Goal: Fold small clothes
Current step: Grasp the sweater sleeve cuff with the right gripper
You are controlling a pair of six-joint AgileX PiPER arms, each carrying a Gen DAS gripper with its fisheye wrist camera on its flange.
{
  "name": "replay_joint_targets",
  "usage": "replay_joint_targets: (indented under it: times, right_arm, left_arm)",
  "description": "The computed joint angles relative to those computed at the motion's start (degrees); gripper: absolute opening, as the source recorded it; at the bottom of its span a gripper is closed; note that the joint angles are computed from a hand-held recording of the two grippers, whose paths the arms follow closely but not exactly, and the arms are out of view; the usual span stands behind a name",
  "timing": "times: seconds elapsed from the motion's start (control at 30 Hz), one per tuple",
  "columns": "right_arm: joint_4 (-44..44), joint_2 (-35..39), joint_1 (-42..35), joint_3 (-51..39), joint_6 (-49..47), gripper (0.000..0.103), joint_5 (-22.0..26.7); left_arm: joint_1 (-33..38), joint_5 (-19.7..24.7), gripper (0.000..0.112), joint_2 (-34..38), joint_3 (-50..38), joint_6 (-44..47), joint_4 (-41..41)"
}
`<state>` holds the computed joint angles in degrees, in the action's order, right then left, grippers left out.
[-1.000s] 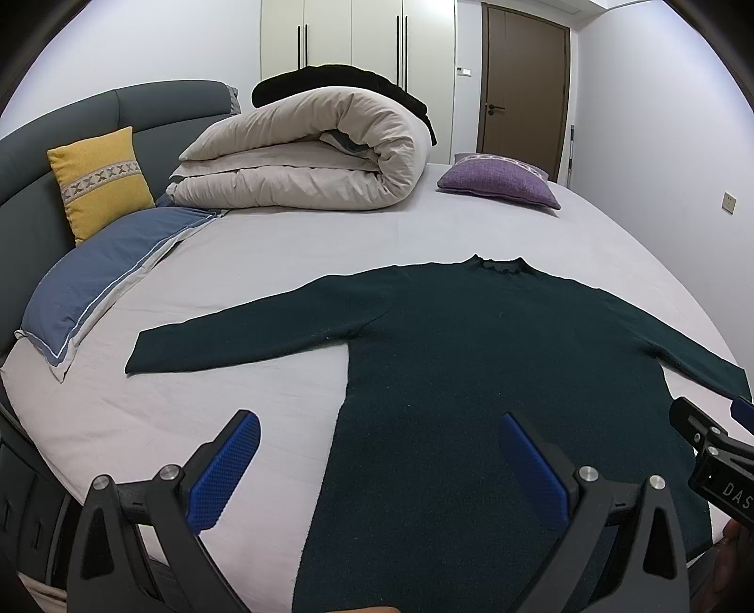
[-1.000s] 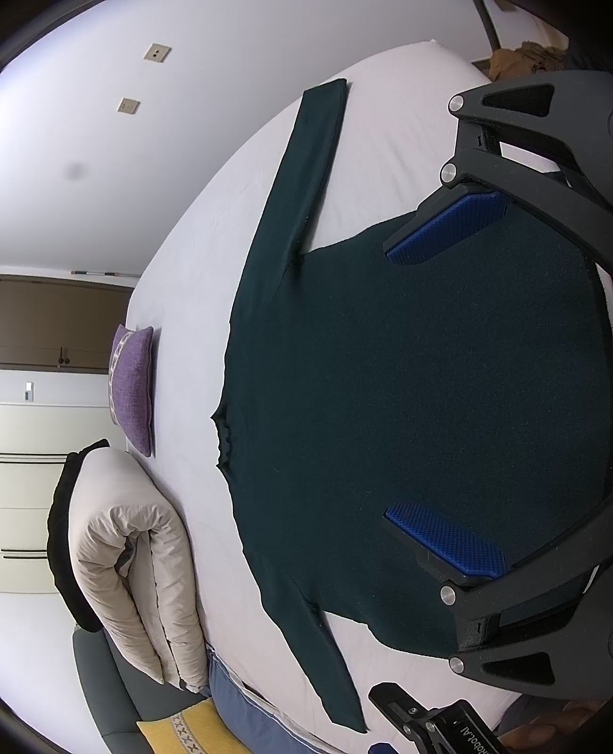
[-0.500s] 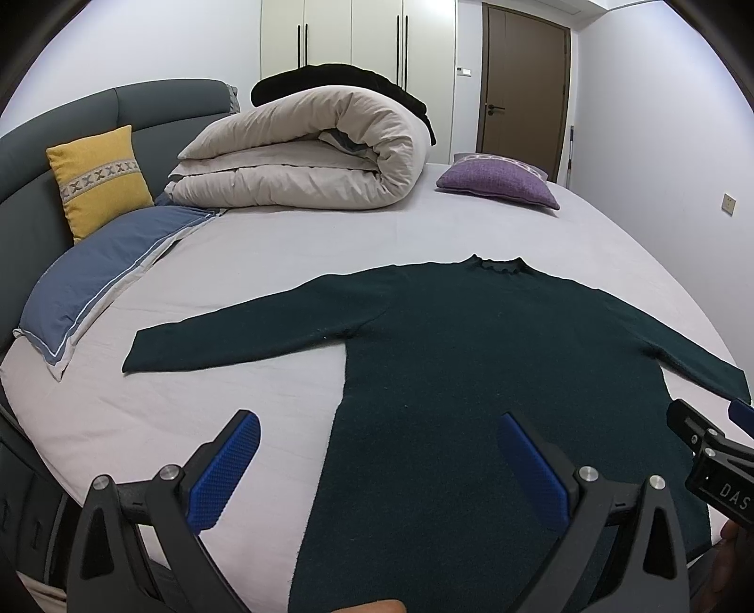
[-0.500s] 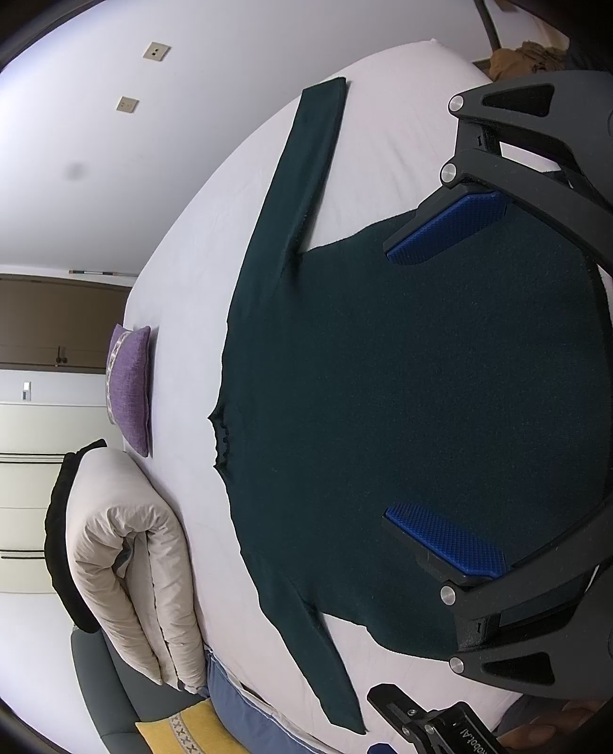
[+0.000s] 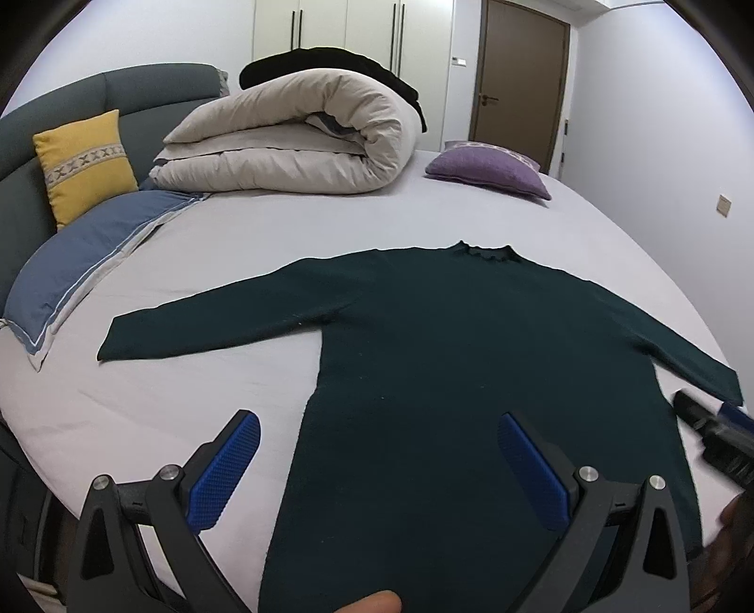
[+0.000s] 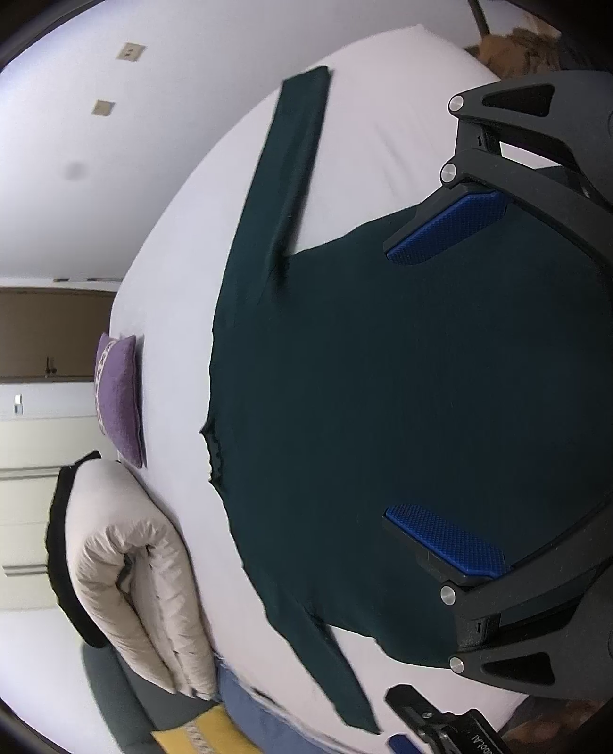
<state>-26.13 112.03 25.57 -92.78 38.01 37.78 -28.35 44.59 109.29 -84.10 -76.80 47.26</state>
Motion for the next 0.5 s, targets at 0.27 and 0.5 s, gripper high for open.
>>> replay_joint_targets:
  times: [0.27,0.5]
  right_arm:
    - [40.3,1.7,-26.9,2.1,-32.0,0.1,-12.8]
    - [67.1,21.2,-52.5,-19.7,-40.2,0.072,2.6]
  left_arm:
    - [5.1,-5.4,0.103,5.2,-4.3,13.1,-14.7]
    - [3.5,-2.6,0.103,11.9,-11.7,9.4,-5.1]
